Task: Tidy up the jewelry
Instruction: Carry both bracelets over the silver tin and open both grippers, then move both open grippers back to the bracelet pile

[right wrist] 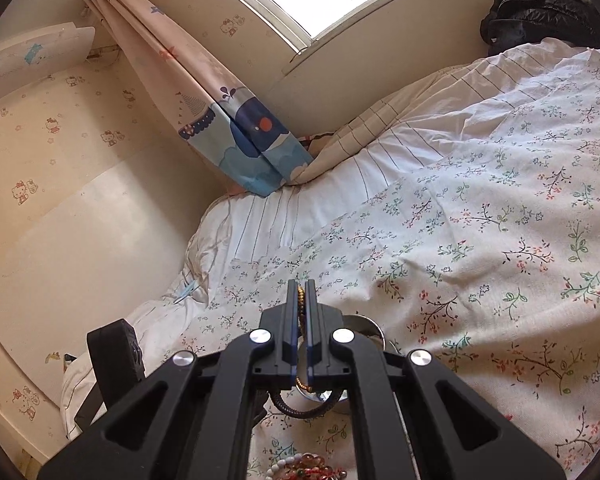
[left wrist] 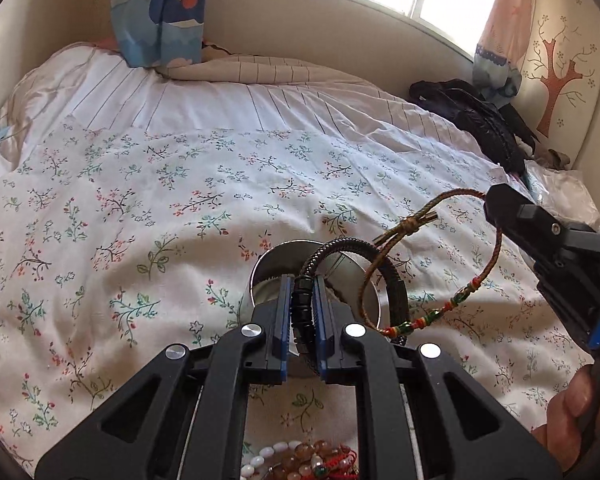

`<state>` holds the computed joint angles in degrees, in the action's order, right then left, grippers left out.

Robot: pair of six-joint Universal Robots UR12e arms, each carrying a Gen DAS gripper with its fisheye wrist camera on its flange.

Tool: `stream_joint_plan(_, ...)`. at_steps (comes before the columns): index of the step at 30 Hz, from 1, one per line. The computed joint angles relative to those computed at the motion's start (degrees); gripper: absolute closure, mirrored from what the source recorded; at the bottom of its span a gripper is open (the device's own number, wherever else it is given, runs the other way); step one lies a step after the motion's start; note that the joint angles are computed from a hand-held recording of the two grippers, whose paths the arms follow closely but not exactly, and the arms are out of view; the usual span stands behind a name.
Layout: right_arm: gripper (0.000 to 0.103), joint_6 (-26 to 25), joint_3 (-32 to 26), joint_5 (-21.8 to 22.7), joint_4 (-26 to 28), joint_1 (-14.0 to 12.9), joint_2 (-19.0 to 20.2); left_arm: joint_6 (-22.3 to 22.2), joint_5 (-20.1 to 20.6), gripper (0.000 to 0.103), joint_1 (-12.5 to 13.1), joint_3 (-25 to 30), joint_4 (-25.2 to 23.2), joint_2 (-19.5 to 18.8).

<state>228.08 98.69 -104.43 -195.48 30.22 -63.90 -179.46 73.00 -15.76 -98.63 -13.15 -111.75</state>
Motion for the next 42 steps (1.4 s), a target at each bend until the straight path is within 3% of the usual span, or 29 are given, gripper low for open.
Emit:
stream_joint_plan(6,0.099,-0.2,-1.6,1.9,2.6,-0.9,1.5,0.4,2.2,0.092,-0.7,2.2,-2.0,-2.0)
stream_joint_plan(12,0.099,1.8,-3.0,6.2,4.1,-1.9,3.1,1.6,5.0,0.081,-0.6,1.5,-1.9,-1.5)
stream_joint_plan(15,0.099,2.9,-3.7,9.0,4.7,-2.4,3.9,1.0,7.4,0.053,-0.6,0.2,0.5,-0.6)
stream_joint_plan(16,0.099,2.8,-4.0,9.9,5.3,-2.5,4.2,0.7,7.6,0.051,-0.6,0.0,0.8,-0.4)
stream_joint_plan(18,0.098,2.7,-4.7,10.3,7.5,-2.5,4.5,0.5,7.5,0.051,-0.4,-0.2,0.7,-0.1)
stream_joint_plan(19,0.087,2.7,-5.1,10.4,9.0,-2.5,4.6,0.5,7.9,0.051,-0.3,-0.3,0.8,0.1)
stream_joint_plan(20,0.066,2.8,-5.2,10.0,10.1,-2.4,4.7,0.5,8.0,0.051,-0.3,-0.5,0.7,0.2)
stream_joint_plan(21,0.061,2.9,-5.2,9.0,10.6,-2.2,4.7,0.6,8.2,0.050,-0.3,-0.6,0.7,0.3)
stream_joint_plan(34,0.060,3.0,-0.5,3.6,11.7,-1.0,0.5,1.7,8.5,0.041,0.4,-4.0,-1.2,3.2)
stream_joint_plan(42,0.060,2.4,3.1,4.1,19.8,0.7,-3.6,0.4,6.3,0.041,2.7,-8.1,-4.0,6.4)
